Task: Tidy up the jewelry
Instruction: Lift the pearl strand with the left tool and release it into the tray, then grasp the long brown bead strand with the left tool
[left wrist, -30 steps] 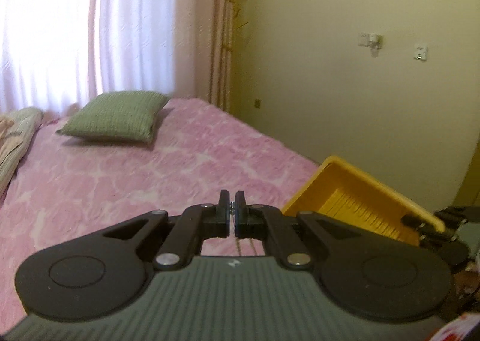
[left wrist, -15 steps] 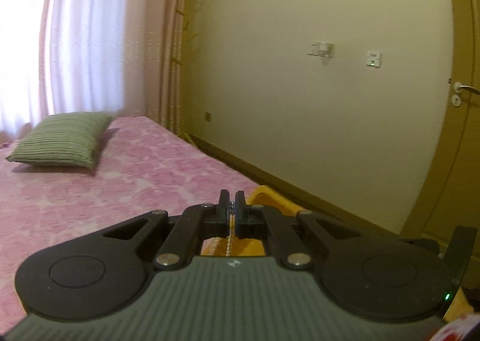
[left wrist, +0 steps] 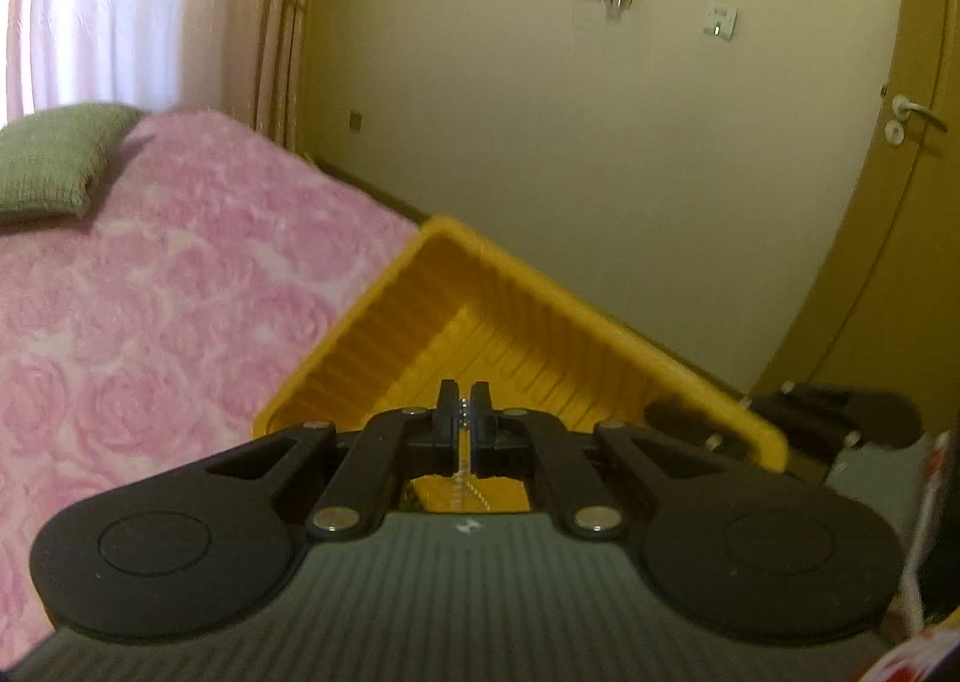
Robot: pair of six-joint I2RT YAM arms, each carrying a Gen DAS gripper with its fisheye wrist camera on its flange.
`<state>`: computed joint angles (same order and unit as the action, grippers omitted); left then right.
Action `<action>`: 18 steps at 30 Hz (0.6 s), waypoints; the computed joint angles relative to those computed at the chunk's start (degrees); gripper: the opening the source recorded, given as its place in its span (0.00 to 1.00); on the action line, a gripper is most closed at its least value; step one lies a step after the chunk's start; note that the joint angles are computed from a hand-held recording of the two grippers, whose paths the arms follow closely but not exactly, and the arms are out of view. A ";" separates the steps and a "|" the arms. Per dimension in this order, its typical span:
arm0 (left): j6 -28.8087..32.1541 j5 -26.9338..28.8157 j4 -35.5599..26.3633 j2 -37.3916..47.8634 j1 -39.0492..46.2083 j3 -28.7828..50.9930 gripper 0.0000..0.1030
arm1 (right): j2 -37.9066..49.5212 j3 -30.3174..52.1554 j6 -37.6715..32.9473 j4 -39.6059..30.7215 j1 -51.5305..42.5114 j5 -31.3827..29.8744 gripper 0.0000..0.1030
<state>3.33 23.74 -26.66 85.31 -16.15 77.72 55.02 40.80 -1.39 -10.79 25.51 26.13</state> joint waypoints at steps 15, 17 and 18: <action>-1.04 0.88 -1.00 -0.06 6.08 -0.30 0.26 | 0.41 -0.35 0.45 0.69 0.27 0.37 0.05; -0.52 0.51 -0.70 -1.43 7.72 -2.27 0.26 | 0.26 -0.41 0.38 0.65 0.30 0.44 0.05; -0.54 0.94 -0.47 -2.05 8.61 -3.30 0.26 | 0.25 -0.39 0.41 0.63 0.31 0.45 0.05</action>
<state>2.79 24.68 -27.12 83.25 -7.54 74.42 55.27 40.40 -0.98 -10.16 25.82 26.58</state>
